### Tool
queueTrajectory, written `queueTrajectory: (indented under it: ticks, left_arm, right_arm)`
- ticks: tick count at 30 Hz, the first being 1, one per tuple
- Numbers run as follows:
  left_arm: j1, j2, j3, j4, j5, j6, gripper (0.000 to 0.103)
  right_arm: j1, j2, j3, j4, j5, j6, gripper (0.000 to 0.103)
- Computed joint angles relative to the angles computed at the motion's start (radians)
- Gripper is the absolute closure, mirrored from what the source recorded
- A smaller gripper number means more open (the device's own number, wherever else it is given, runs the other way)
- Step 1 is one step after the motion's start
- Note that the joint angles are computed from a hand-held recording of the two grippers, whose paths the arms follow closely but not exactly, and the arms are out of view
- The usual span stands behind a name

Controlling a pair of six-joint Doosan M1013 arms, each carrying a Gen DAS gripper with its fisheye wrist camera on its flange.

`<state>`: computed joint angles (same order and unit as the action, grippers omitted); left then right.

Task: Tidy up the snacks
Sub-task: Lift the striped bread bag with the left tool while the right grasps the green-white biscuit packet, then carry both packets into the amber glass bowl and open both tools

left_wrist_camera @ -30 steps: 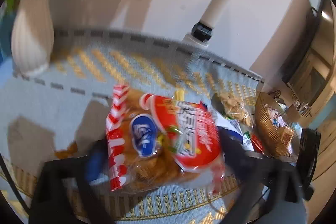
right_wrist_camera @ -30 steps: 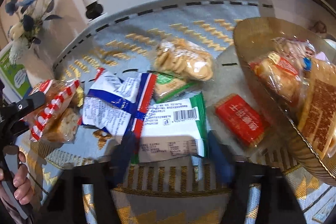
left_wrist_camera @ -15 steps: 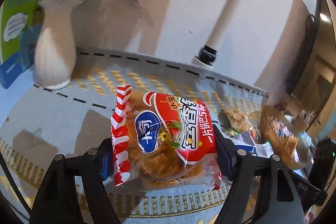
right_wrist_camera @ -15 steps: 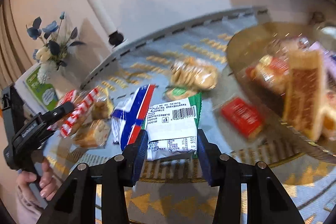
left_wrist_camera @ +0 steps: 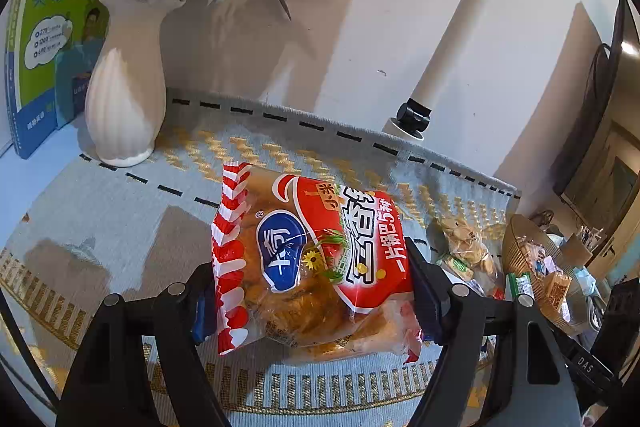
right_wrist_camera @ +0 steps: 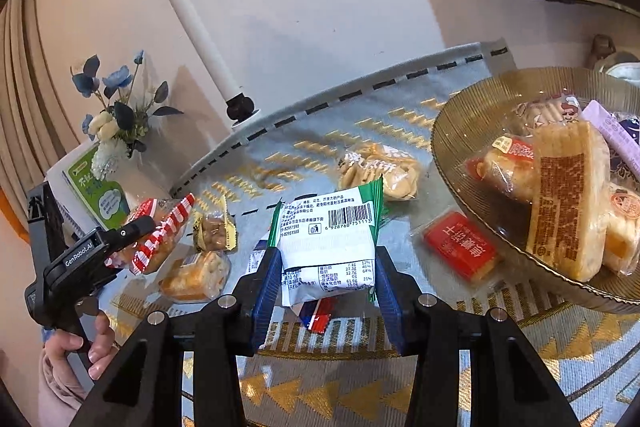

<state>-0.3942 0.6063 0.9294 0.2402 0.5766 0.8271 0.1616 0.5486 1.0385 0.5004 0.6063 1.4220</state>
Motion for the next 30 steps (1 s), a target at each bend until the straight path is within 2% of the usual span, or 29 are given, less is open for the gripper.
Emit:
queueTrajectory:
  ticks: [11,16,21,23,30]
  left_arm:
    - [-0.008,0.011,-0.019,0.053,0.033,-0.022,0.028]
    - [-0.007,-0.001,0.005,0.084,0.003,-0.069,0.028]
    - [-0.01,-0.011,-0.002,0.08,0.035,-0.113,0.028]
    - [-0.02,-0.022,0.006,0.134,0.028,-0.123,0.028]
    - [-0.05,0.004,-0.116,0.074,0.129,0.002,0.028]
  right_arm:
    - [-0.001,0.005,-0.006,0.064,0.011,-0.065,0.058]
    - [0.002,0.002,-0.001,0.088,0.001,-0.102,0.058]
    - [-0.005,-0.003,0.006,0.178,0.011,-0.157,0.058]
    - [-0.011,-0.009,0.007,0.23,0.018,-0.197,0.058]
    - [-0.037,-0.012,-0.04,0.318,0.102,-0.244,0.058]
